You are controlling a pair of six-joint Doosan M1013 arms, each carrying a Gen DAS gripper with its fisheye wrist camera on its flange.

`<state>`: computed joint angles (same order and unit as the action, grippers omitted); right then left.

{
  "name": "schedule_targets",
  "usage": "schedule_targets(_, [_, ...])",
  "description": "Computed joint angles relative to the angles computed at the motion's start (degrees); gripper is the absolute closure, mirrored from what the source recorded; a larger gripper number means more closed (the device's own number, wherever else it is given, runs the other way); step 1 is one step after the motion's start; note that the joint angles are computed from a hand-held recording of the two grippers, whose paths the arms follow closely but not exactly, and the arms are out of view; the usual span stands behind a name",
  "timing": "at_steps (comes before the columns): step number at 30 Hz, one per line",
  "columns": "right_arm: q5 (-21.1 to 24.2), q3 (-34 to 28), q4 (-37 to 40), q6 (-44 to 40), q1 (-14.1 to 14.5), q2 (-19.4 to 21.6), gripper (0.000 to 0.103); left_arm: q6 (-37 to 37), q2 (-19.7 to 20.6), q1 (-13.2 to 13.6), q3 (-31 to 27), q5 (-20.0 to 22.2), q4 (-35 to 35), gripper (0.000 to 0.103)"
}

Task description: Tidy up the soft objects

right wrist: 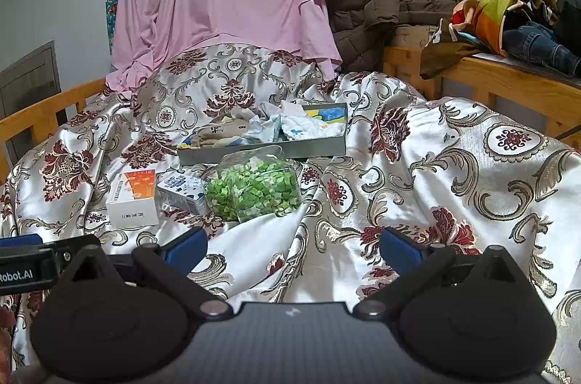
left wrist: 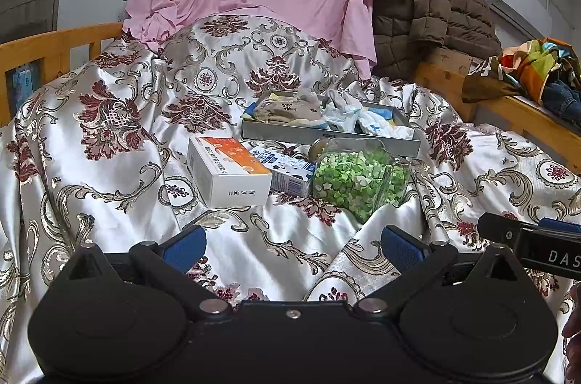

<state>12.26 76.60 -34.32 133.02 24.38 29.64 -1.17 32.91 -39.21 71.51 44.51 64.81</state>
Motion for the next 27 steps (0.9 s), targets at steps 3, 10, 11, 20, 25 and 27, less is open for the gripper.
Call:
schedule_targets(3, [-0.01,0.01,-0.22,0.23,0.01,0.0,0.0,0.02,-0.01,0.02,0.0,0.02,0.0,0.001])
schedule_targets(10, [0.04,0.01,-0.2,0.21,0.02,0.0,0.0,0.19,-0.03,0.01,0.02,-0.02,-0.33,0.001])
schedule_targets(11, [0.04,0.03,-0.27,0.31,0.03,0.0,0.0,-0.15,-0.15,-0.02,0.25,-0.13,-0.2,0.001])
schedule_targets(20, [0.09,-0.03,-0.04,0.06,0.03,-0.01,0.0,-0.3,0.64,-0.46,-1.66,4.29,-2.4,0.001])
schedule_targets(25, [0.08,-0.01,0.16,-0.18,0.05,-0.02,0.0,-0.51,0.49,-0.28,-1.65,3.69,-3.57,0.001])
schedule_targets(27, [0.03,-0.06,0.9,-1.01,-0.03,0.0,0.0,-0.25,0.53,-0.35,-1.71,3.83,-3.59,0.001])
